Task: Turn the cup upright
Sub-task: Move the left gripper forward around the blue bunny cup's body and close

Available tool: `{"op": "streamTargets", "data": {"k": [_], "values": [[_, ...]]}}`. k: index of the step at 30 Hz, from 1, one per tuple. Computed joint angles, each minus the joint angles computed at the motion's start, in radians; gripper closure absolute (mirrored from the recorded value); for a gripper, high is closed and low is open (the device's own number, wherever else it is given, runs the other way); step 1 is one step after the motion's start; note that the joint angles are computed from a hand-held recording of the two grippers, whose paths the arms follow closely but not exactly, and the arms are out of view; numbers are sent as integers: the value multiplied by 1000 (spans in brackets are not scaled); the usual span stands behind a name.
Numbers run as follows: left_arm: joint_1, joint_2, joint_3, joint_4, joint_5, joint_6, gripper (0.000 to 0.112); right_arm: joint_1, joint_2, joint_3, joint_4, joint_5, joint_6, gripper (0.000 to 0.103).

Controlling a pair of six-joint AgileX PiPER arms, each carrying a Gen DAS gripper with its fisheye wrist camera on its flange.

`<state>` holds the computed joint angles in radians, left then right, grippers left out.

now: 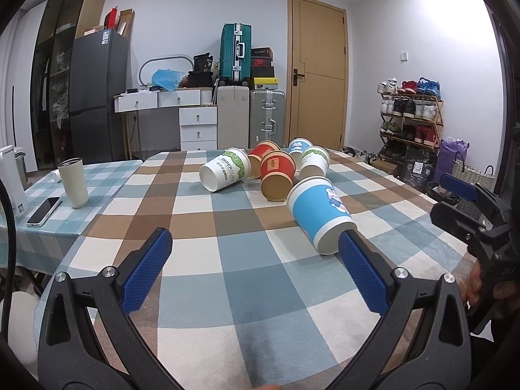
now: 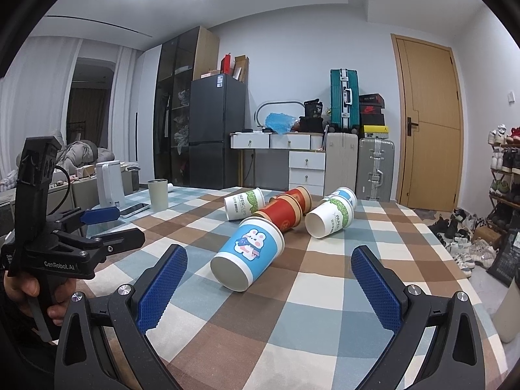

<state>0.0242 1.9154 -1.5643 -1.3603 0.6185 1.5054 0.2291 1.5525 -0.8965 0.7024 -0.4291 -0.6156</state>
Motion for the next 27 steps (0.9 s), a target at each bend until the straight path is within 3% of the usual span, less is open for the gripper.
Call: {"op": "streamTargets", "data": {"k": [5, 9, 13, 18, 27], "values": [[-23, 5, -36, 95, -5, -103, 10, -11, -13, -16, 116, 24, -102, 0], [-34, 23, -99, 235, 24, -255, 10, -33, -28, -34, 222, 59, -195, 0], [-93, 48, -158, 369, -7, -388, 10, -50, -23, -60, 350, 81, -296, 0], [-156, 104, -264, 565, 9, -587, 10, -56, -9, -87, 498, 84, -425, 0], [-263, 248, -527, 839, 105, -904, 10, -91, -9, -93, 508, 100, -397, 0]]}}
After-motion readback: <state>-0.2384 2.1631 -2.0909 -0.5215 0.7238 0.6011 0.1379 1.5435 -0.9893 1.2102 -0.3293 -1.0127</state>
